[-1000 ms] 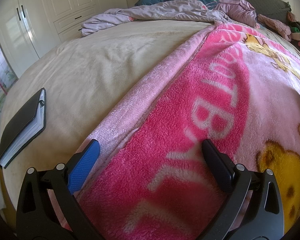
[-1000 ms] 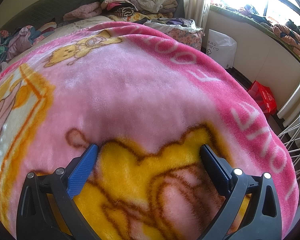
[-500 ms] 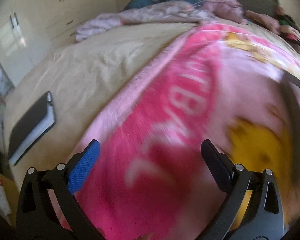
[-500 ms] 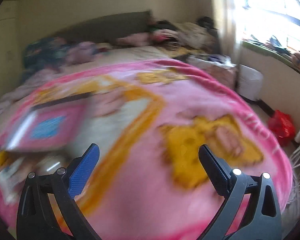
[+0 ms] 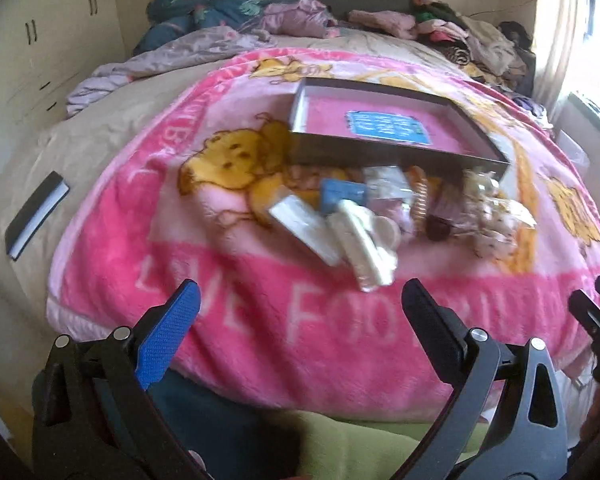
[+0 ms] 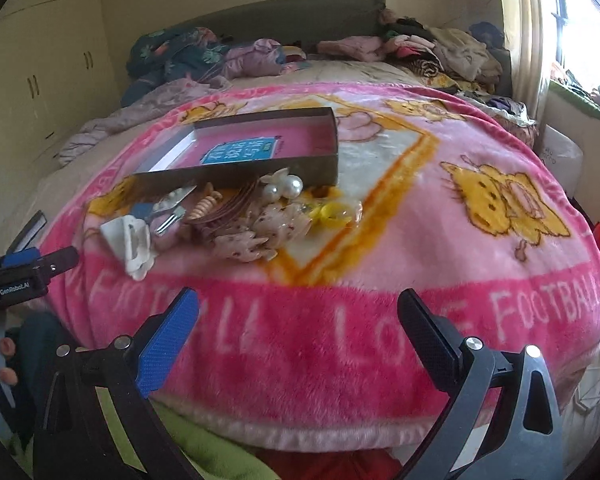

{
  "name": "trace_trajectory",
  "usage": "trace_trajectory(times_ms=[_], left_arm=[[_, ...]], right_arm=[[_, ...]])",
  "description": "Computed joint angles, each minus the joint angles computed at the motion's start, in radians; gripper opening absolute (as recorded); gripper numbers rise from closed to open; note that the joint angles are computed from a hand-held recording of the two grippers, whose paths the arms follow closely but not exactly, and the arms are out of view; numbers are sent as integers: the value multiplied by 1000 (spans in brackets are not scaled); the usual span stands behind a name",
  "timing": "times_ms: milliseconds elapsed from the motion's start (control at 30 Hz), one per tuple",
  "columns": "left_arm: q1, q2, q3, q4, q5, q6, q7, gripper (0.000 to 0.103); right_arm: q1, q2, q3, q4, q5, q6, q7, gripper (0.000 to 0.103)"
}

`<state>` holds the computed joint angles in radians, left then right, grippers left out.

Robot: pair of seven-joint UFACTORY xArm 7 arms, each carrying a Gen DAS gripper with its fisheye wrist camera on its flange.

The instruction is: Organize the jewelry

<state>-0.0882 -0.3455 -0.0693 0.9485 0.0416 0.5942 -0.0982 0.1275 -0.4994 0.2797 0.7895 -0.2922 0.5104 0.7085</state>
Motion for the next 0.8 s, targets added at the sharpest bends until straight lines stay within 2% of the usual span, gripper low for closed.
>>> trace_trajectory(times_ms=[100, 333, 467, 800], left_arm=[[-25, -12, 2, -12, -33, 8, 19, 92], [-51, -29, 3, -26, -77, 15, 34, 92], [-31, -31, -24, -24, -29, 28, -10, 92], [-54, -37, -7, -26, -61, 28, 16, 92]], right_arm=[[26, -14, -7, -9, 22, 1, -17, 97], [33, -33, -8, -26, 42, -18, -33, 97], [36, -38, -8, -31, 51, -26, -42, 97], [42, -35, -12, -33, 73, -34, -63, 97]])
